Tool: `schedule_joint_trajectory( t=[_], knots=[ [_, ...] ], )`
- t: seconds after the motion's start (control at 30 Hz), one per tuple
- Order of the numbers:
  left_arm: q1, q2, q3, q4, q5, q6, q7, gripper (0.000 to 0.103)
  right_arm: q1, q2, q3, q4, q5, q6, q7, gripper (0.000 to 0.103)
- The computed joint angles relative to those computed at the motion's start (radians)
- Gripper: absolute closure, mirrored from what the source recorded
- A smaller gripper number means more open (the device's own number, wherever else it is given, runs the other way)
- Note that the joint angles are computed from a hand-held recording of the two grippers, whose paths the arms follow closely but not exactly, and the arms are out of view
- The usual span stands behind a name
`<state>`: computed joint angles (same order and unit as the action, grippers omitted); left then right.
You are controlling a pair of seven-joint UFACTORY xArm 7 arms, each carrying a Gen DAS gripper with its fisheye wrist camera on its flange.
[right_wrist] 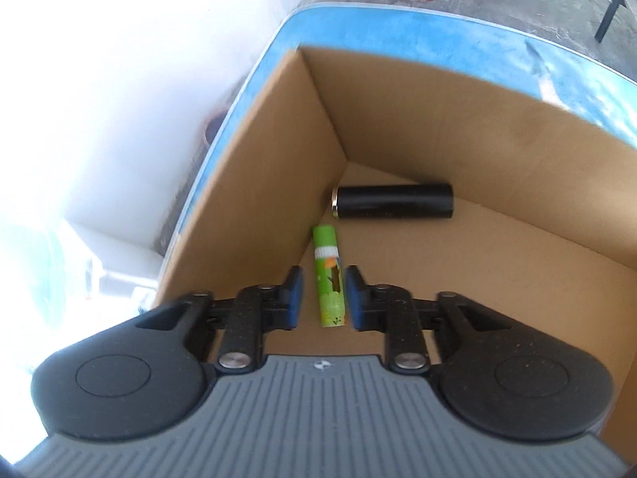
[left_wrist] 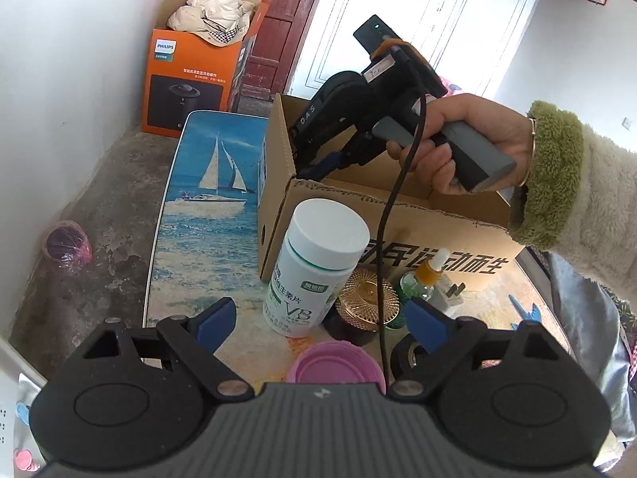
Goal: Organize rigid objects
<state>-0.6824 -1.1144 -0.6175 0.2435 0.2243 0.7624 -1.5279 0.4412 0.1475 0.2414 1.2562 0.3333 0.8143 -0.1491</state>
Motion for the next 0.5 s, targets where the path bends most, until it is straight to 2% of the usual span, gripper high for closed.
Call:
schedule_joint_trajectory(
  t=[0.1,0.2,0.3,0.33,0.43,0.5],
  knots=[
    [-0.002,0.007,-0.011,0.014,0.001,0.003,-0.004,0.005,-0.025,-0.118,-0.007,-0.088,0.102,-0.015,-0.061,0.069],
    [-0.007,-0.005,-0.017,0.011,-0.001,-0.016,-0.021,0.003,-0.039,-0.274,-0.05,-0.209,0.27,-0.024,-0.194,0.069],
    [-0.008,-0.013,-0.022,0.007,-0.006,-0.04,-0.041,0.003,-0.022,-0.488,-0.131,-0.362,0.422,-0.002,-0.319,0.069],
    [-0.003,-0.009,-0.028,0.011,-0.005,-0.043,-0.047,0.003,-0.015,-0.547,-0.186,-0.416,0.489,0.018,-0.382,0.069],
    [0.009,0.023,-0.034,0.025,0.006,-0.066,-0.041,0.003,-0.034,-0.755,-0.297,-0.549,0.585,0.123,-0.418,0.068],
    [0.028,0.071,-0.039,0.043,0.017,-0.096,-0.029,0.003,-0.064,-0.899,-0.329,-0.679,0.607,0.125,-0.433,0.068]
  ],
)
